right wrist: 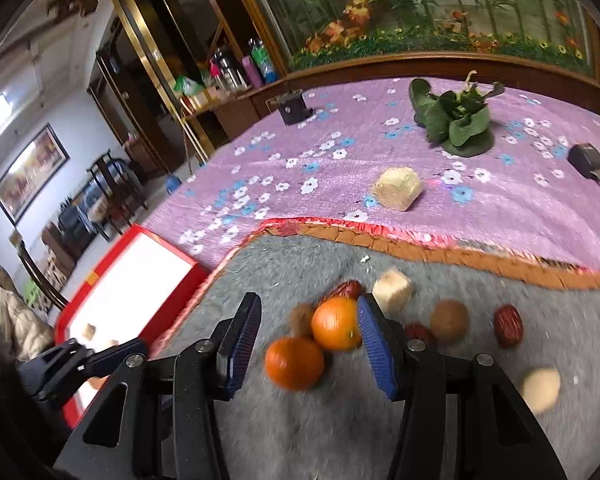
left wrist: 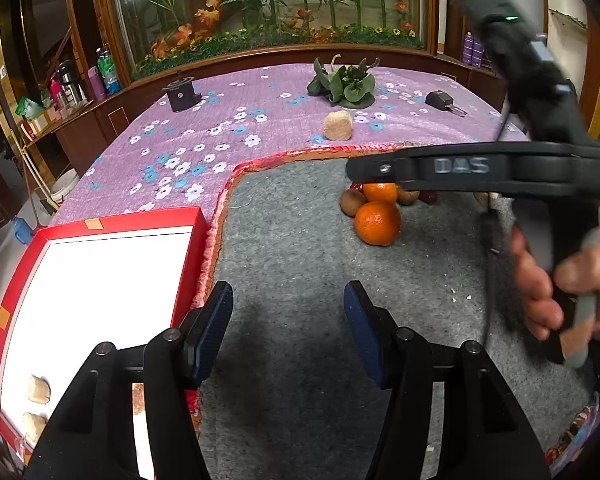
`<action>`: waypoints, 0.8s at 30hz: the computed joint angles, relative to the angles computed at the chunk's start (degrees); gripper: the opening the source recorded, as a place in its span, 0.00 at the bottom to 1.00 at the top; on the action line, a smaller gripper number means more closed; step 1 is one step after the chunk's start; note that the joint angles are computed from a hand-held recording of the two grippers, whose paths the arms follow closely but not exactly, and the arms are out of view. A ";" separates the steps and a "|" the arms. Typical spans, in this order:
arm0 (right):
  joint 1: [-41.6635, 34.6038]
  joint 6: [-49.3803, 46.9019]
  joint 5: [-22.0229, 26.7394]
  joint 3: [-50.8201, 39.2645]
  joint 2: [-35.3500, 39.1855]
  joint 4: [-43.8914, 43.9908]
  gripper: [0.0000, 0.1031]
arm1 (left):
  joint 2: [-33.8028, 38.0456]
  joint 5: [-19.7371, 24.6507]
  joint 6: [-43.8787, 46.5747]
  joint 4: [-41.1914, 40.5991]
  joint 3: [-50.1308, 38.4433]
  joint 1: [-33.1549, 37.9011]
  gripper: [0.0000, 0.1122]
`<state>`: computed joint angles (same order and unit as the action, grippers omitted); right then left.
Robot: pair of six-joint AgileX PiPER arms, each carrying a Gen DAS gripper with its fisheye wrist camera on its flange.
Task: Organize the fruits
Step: 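Move the right gripper back to the mat and close on a mandarin orange, then grasp a mandarin orange with the left gripper while the right gripper holds another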
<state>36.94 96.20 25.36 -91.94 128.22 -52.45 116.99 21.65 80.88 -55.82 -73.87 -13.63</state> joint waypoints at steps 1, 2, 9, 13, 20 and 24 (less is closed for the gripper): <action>-0.38 -1.90 0.80 -1.41 0.97 1.86 0.51 | 0.34 0.11 0.04 0.02 -0.28 0.07 0.50; -0.73 -3.01 1.35 -2.39 1.65 3.08 0.51 | 0.50 0.20 -0.12 0.26 -0.50 0.17 0.50; -1.55 -18.69 5.58 -8.54 5.04 17.51 0.46 | 0.38 -3.09 1.42 -1.28 0.02 0.17 0.50; -1.55 -17.14 5.17 -7.45 4.35 17.31 0.43 | 0.06 -4.15 3.42 -3.23 0.58 0.60 0.50; -1.84 -14.14 -0.48 -0.61 0.15 17.54 0.29 | -0.56 -4.35 6.26 -6.30 1.27 1.18 0.50; -1.74 -12.72 -3.38 3.49 -2.30 17.82 0.29 | -1.43 -5.32 9.81 -9.47 2.49 1.19 0.50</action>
